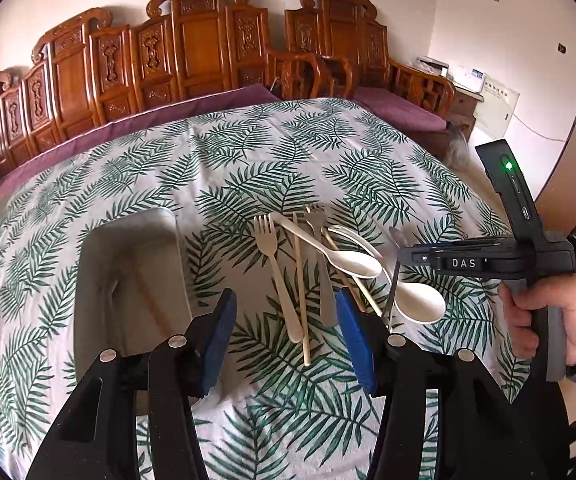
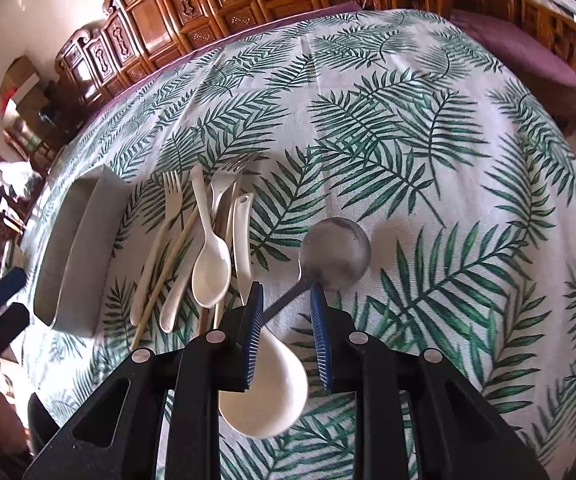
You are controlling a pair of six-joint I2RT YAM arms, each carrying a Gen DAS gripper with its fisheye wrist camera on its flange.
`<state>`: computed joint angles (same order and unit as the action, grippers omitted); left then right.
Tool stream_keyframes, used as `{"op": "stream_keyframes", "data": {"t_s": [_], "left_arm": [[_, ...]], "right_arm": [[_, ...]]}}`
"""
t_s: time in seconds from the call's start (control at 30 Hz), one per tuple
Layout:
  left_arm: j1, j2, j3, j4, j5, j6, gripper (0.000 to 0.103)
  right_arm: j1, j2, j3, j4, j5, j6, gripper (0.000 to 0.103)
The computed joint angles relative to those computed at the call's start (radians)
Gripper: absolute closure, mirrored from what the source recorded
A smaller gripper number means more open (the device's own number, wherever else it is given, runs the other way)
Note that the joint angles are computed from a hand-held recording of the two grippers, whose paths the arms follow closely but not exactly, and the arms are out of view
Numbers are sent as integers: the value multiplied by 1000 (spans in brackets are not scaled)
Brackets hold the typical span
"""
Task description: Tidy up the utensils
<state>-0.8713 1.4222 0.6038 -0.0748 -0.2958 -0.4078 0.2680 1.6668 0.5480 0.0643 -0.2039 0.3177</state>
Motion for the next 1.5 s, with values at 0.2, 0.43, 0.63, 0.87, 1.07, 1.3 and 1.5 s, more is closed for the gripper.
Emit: {"op": "stream_keyframes", "data": {"t_s": [0.2,0.43,0.63,0.87,1.07,1.3,1.5], "left_arm": [[28,32,23,11,23,10,53],[54,71,28,37,51,19,53],[65,122,64,47,63,19,53],[86,214,142,38,96,19,53],[93,317,228,28,109,-3,53],[91,465,360,19,130,-13,54],[105,586,467,1,174,-44,66]], "right_arm": [[30,55,32,-13,37,55,77],[37,88,35,10,62,90,77],[54,99,56,-9,97,76,87],[22,42,18,16,64,54,100],[-28,-48,-36,22,-7,20,100],[-71,-162,-86,-18,-48,-30,100],[-115,-180,-118,-12,-68,-66,100]]}}
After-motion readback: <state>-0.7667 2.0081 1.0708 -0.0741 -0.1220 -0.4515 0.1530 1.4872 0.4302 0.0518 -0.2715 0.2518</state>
